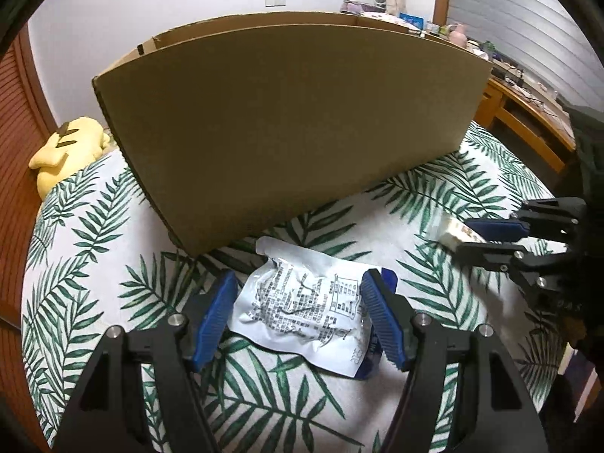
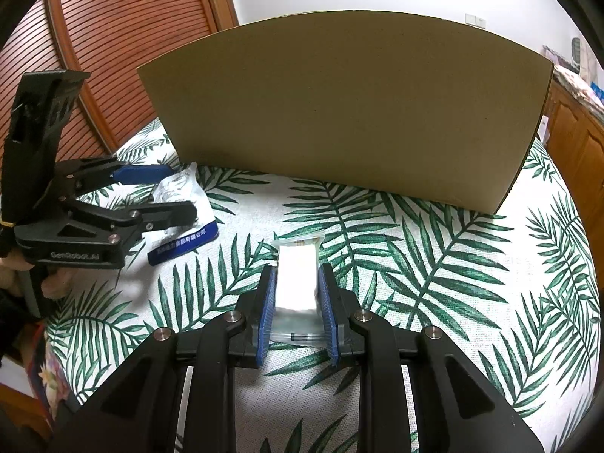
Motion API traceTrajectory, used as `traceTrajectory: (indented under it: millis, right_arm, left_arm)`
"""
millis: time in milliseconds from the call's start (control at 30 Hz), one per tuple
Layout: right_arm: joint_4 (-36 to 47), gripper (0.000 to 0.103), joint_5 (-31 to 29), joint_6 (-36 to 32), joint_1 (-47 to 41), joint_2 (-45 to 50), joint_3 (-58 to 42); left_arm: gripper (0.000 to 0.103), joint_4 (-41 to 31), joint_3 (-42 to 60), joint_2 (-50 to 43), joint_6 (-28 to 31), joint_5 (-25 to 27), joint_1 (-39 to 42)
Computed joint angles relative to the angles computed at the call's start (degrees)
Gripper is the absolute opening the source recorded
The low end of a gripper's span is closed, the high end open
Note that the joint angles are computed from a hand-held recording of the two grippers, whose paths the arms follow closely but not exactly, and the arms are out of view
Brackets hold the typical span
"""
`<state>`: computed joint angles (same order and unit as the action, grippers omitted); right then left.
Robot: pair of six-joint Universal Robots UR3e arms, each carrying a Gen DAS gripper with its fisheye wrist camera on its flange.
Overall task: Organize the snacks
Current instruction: 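Close left tool on the white blue-edged packet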
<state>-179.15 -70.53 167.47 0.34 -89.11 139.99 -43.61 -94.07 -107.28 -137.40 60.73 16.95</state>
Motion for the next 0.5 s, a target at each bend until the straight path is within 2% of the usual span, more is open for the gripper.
traceTrajectory:
  millis: [100,267,400,500]
  right_arm:
    - [0.0,0.021,0.0,0.0,0.0,0.0,0.0]
    - [-0.1,0.021,0.0,0.0,0.0,0.0,0.0]
    - [-0.1,0.021,-0.1,0.0,0.0,0.0,0.0]
    - [-0.2,0.021,-0.1,0.0,0.1,0.2,0.0]
  left_arm:
    - [0.069,-1.3,-0.2,0.7,1.0,-0.2,0.1]
    - [0.069,2.5,-4.1,2.4,2.8,-0.6,0.8]
    - [0.066,-2.1,-3.1,2.8,4.0,-2.1,2.0]
    - [0.063,-1.4,-5.1,4.1,4.8,-2.2,2.3]
